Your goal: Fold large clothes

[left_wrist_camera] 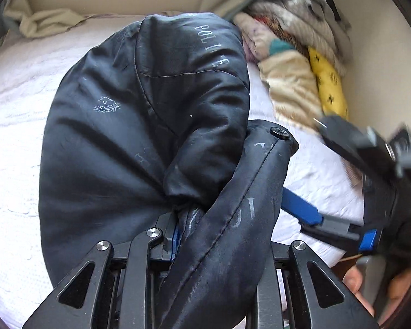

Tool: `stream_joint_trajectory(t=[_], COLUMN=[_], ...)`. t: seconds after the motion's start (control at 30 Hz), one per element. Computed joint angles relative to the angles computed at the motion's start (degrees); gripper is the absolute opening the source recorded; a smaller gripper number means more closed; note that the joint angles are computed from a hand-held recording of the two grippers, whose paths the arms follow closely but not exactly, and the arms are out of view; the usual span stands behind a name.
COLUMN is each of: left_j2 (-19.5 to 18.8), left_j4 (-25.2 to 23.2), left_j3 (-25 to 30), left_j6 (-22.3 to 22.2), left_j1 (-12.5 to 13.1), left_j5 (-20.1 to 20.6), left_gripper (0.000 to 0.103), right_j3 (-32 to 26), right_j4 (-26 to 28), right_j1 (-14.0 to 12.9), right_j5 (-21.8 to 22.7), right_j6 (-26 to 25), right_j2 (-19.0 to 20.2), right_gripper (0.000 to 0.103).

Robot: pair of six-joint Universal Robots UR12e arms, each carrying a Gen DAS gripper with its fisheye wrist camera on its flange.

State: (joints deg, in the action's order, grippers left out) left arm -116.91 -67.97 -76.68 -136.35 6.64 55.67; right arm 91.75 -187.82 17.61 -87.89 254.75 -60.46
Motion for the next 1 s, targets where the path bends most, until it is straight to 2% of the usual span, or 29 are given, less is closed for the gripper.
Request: stream_joint_trajectory(t=[0.1,0.2,0.37,0.43,0.47,0.53,0.57,0.63,0.73,0.8,0.87,0.93,1.0], left_j2=[1.00,1.22,1.53,1.33,1.19,0.86,0.73,0.41,0.14,-0.63,-1.50,-2.06,-2.20], left_j4=[3.96,5.74,8.59,8.59,8.00,5.98,4.44,0.06,-6.41,-14.08,-19.10,-21.38,-19.81], left_j3=[-2.27,-2.73,-3.95,-3.89,-3.72,-2.94,-2.43,-0.82,1.51,4.34,6.67,8.10,7.83], left_j6=[1.64,2.46,3.51,3.51,3.67,4.85,6.01,8.61,13.36,16.99,19.52,21.85,22.20], left_j1=[-0.38,-0.98,-1.47,-1.67,-1.71,-1.64,-1.56,-1.34,-0.24,0.99,2.14,3.89,5.61], left_j5=[1.22,1.97,2.71,2.94,2.97,2.89,2.59,2.00,1.15,0.16,-0.81,-3.46,-7.01], left_gripper=[0.030,0.032,0.033,0.036,0.038,0.042,0.048,0.057,0.067,0.068,0.068,0.070,0.075], right_j3=[-1.01,-3.09,-6.65,-7.39,-7.68,-8.12,-7.59,-7.88,-7.94,-7.99,-8.34,-9.27,-10.56], right_j4=[0.61,5.46,10.22,12.75,13.84,14.46,14.59,16.39,18.91,20.61,22.18,24.96,27.87], right_j1=[-1.20,-1.54,-2.27,-2.48,-2.56,-2.76,-2.53,-2.49,-2.44,-2.25,-2.08,-1.68,-1.28], right_j5=[5.46,7.76,11.62,12.06,12.26,12.99,12.83,12.41,11.27,9.53,8.25,6.67,5.07], right_j6=[1.27,-1.36,-6.40,-7.48,-7.73,-7.48,-7.55,-8.50,-9.41,-9.92,-10.50,-11.91,-13.42], right_j2=[1.25,2.03,3.92,4.26,4.40,4.79,4.52,4.46,3.99,3.61,3.43,3.30,3.38], right_gripper=[0.089,0.087,0.076,0.063,0.061,0.053,0.051,0.041,0.031,0.029,0.029,0.029,0.029])
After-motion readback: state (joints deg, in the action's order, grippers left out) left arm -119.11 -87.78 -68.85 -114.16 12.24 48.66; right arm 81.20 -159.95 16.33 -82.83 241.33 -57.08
